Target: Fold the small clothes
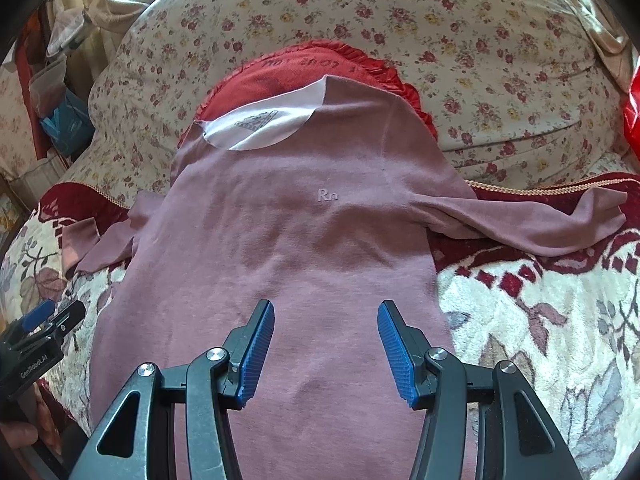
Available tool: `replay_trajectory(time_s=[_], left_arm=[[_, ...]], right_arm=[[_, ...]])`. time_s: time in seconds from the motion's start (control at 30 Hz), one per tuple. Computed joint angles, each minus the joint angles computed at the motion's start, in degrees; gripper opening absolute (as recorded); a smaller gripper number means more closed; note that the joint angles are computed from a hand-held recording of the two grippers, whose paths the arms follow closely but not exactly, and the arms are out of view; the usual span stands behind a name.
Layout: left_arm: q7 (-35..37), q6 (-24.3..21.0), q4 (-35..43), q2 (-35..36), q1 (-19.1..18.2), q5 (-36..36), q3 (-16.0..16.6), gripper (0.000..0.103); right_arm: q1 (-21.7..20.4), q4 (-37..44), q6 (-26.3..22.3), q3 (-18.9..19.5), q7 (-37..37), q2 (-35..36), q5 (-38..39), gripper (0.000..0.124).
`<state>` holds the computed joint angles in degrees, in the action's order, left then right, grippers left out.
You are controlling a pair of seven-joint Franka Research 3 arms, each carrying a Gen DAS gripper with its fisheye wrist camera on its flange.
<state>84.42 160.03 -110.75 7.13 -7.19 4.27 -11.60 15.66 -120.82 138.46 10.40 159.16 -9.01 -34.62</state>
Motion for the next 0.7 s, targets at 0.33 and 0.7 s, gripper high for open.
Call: replay_trajectory(time_s=[0.33,0.7], left_arm=[[0.6,-0.8,2.9,2.5,1.0,-0.2,0.1,0.088],[-4.4,-2.2,11.7,9.5,2.6,7.0,4.9,0.088]], right_arm=[[1.3,3.8,0.4,-0.9,-1.2,4.2,0.0,0.052],[4.3,9.7,2.9,-3.8,-6.1,11.7,3.9,0.052]])
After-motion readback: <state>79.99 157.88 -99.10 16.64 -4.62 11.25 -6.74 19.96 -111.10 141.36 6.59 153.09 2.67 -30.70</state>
